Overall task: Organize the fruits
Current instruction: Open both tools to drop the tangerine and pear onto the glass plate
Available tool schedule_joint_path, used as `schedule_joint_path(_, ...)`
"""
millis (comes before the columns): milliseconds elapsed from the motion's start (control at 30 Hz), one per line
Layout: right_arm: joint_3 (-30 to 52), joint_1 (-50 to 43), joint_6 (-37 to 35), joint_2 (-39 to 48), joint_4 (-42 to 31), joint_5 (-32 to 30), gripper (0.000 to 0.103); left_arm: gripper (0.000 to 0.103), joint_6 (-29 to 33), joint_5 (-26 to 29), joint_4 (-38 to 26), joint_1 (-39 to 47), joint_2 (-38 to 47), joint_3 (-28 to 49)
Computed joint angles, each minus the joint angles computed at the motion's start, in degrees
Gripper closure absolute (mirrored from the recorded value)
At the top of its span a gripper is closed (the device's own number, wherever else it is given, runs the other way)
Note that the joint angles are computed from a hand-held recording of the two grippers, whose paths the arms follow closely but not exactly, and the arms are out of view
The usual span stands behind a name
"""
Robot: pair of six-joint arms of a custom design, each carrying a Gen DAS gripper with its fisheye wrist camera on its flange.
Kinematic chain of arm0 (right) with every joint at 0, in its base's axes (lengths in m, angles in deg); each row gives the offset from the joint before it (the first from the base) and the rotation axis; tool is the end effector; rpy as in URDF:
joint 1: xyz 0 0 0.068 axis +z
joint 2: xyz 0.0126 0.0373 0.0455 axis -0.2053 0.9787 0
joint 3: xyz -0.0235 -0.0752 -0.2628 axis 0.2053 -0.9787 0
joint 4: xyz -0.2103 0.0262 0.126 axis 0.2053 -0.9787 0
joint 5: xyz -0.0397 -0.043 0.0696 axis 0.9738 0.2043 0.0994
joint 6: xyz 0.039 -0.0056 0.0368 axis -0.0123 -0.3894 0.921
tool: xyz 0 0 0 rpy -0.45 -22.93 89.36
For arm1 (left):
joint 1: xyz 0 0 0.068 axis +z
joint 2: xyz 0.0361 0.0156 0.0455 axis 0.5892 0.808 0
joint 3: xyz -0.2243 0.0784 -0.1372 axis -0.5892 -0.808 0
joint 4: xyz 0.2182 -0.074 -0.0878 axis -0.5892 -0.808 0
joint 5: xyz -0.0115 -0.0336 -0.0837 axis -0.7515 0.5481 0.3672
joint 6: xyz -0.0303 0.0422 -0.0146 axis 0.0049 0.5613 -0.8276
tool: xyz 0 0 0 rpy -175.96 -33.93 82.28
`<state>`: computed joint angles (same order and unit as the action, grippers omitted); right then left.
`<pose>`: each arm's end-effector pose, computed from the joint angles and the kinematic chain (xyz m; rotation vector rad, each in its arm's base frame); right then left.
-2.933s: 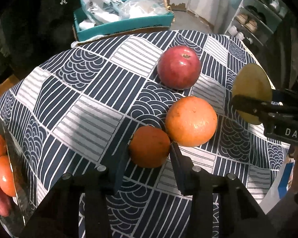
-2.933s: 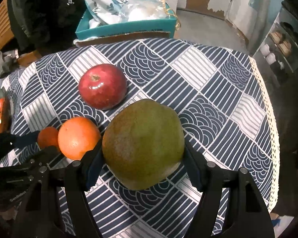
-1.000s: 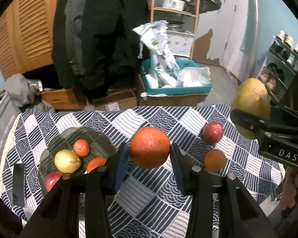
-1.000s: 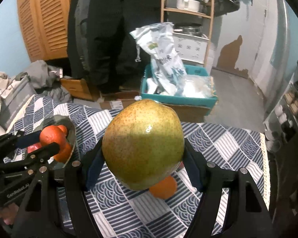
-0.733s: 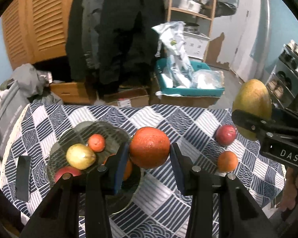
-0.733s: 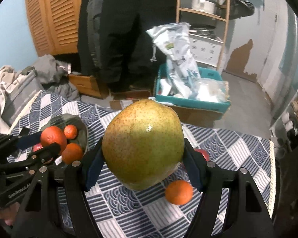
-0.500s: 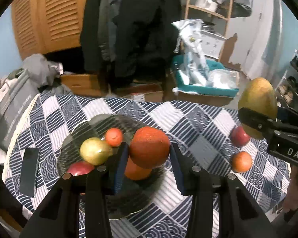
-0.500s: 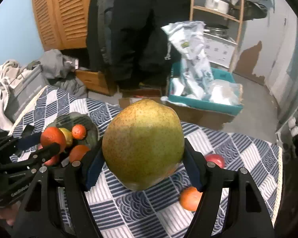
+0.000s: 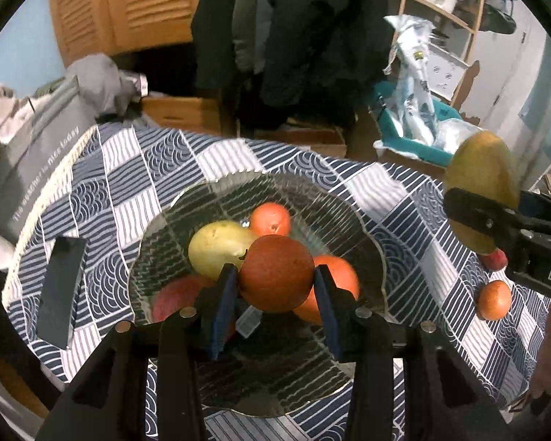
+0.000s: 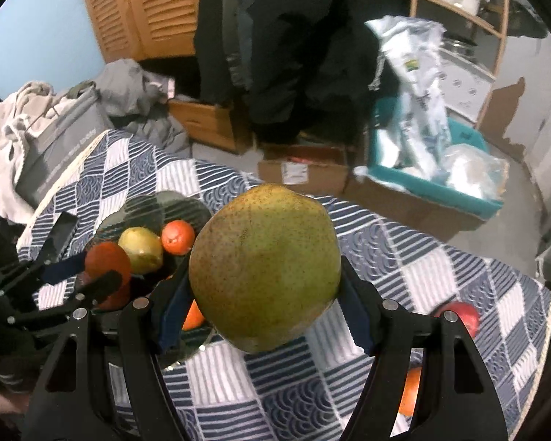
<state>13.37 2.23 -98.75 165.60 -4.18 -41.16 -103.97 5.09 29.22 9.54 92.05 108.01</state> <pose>0.2694 0.0795 0.2656 -0.9168 2.4190 0.3800 0.1575 -0.0639 0.2237 -0.6029 2.5151 0.0681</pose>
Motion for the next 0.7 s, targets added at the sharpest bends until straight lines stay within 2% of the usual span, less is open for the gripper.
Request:
schedule_joint_path(367, -0.4, 6.2, 3.6, 6.2, 2.9, 0.5, 0.031, 0.06, 3.3, 5.8, 5.8, 6.9, 0.3, -4.8)
schedule_joint_path(500, -0.3, 7.8, 4.0, 8.2, 3.3, 0.7, 0.031, 0.059, 3.4, 5.4, 6.5, 7.0, -0.1, -5.2)
schedule_joint_path(567, -0.1, 8.3, 4.3, 9.1, 3.3, 0.6, 0.03, 0.057, 4.1, 5.7, 6.6, 7.6, -0.1, -5.1)
schedule_joint_path(633, 0.2, 8.9, 4.6, 10.0, 3.4, 0.5, 0.03, 0.047, 3.8, 5.5, 5.9, 7.7, -0.3, -5.1)
schedule_joint_path(700, 0.6, 9.4, 4.7, 10.9, 3.2, 0.7, 0.03, 0.046, 3.7, 5.3, 5.0, 8.2, -1.4, -5.2)
